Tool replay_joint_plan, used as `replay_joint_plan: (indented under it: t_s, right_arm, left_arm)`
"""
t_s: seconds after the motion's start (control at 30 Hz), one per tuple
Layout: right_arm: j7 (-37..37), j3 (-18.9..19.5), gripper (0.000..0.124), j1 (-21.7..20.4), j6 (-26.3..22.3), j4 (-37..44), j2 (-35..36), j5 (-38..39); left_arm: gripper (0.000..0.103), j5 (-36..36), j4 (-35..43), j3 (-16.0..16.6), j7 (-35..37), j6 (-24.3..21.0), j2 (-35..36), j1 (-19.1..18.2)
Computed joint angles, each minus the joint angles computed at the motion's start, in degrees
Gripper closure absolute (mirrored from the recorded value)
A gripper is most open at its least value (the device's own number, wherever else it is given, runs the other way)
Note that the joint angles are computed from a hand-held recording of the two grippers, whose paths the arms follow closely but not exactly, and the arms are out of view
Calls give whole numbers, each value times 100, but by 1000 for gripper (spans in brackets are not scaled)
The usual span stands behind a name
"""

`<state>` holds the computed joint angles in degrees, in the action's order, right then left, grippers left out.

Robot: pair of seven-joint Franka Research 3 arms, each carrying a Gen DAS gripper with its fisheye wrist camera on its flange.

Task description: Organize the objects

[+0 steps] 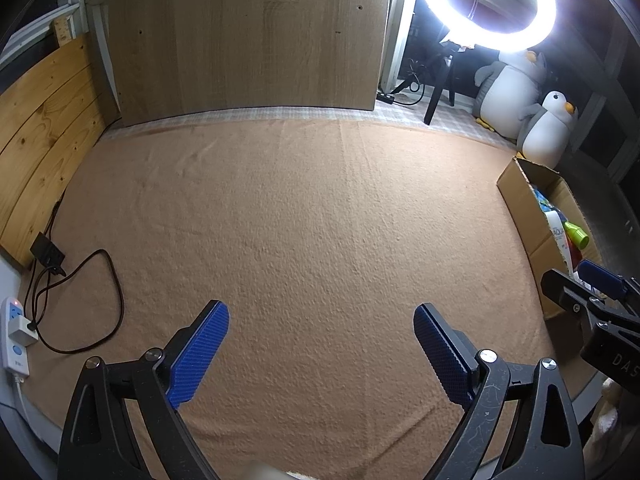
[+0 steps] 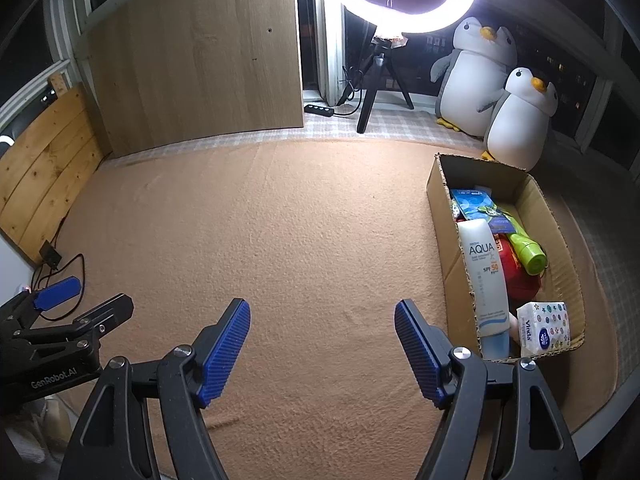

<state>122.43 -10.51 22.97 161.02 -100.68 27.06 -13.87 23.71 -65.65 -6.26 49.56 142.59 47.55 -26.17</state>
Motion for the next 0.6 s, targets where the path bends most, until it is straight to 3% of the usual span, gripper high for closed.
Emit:
replay_joint_plan:
  t_s: [0.6]
  right_arm:
    - [-84,24,52,-46,-7,-41,-7,62]
  left_arm:
    - [5,-8,89,7,26,-84,44,-11]
